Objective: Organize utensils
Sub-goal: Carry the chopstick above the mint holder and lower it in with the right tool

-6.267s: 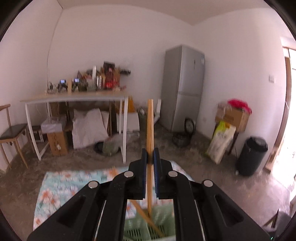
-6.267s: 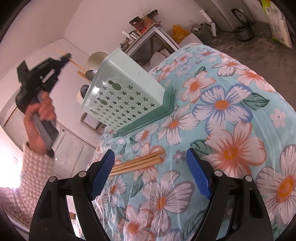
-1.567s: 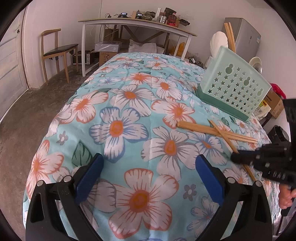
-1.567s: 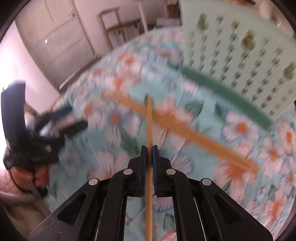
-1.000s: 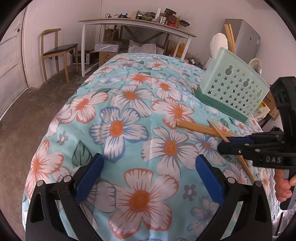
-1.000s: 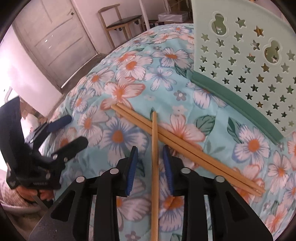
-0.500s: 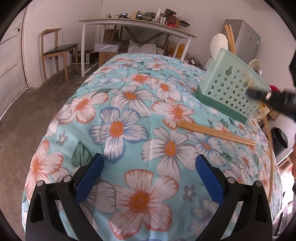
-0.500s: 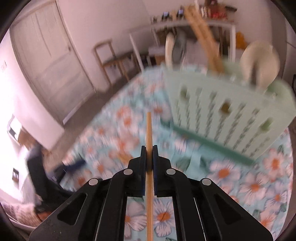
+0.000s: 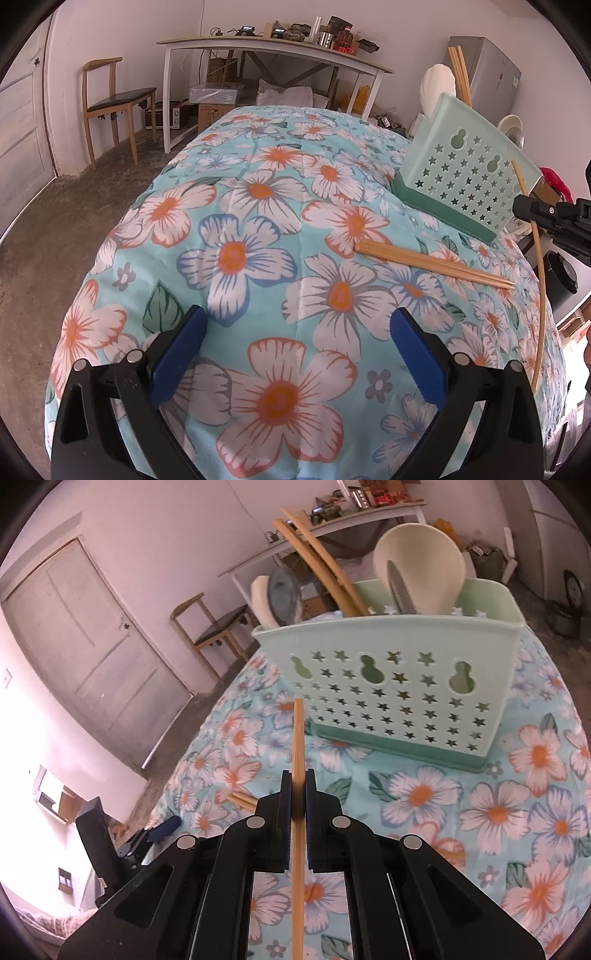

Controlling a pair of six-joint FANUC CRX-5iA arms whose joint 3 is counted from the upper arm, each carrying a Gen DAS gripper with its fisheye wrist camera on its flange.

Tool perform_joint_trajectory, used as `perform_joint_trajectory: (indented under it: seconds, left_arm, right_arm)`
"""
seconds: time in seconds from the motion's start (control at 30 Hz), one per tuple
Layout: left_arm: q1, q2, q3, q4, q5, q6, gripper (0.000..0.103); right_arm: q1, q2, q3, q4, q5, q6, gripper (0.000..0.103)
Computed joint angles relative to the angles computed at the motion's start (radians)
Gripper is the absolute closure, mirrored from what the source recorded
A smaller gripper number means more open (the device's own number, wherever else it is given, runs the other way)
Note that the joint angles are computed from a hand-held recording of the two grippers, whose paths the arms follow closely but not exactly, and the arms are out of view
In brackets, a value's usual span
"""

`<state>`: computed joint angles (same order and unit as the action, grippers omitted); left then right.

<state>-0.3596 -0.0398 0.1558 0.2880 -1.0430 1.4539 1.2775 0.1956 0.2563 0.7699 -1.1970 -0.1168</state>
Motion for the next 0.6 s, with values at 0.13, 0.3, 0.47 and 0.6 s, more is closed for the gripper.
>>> perform_joint_trajectory:
  seconds: [0.13, 0.3, 0.47, 0.6]
  left_arm:
    - [-0.001, 0.001, 0.002, -0.001, 0.001, 0.002, 0.006]
    - [-0.003, 0.004, 0.007, -0.008, -0.004, 0.003, 0.006]
    - [-0.005, 0.004, 0.008, -0.01, -0.002, 0.007, 0.006]
    - [-0.006, 0.005, 0.009, -0.013, -0.003, 0.008, 0.006]
  right_arm:
    - [0.021, 0.007, 0.023, -0.002, -0.054, 0.044, 0.098]
    - [0.042, 0.008, 0.029, -0.01, -0.093, 0.065, 0.098]
    - [0.058, -0.039, -0.019, -0.002, -0.115, 0.019, 0.097]
    - [0.05, -0.078, -0.062, 0.059, -0.086, -0.052, 0.098]
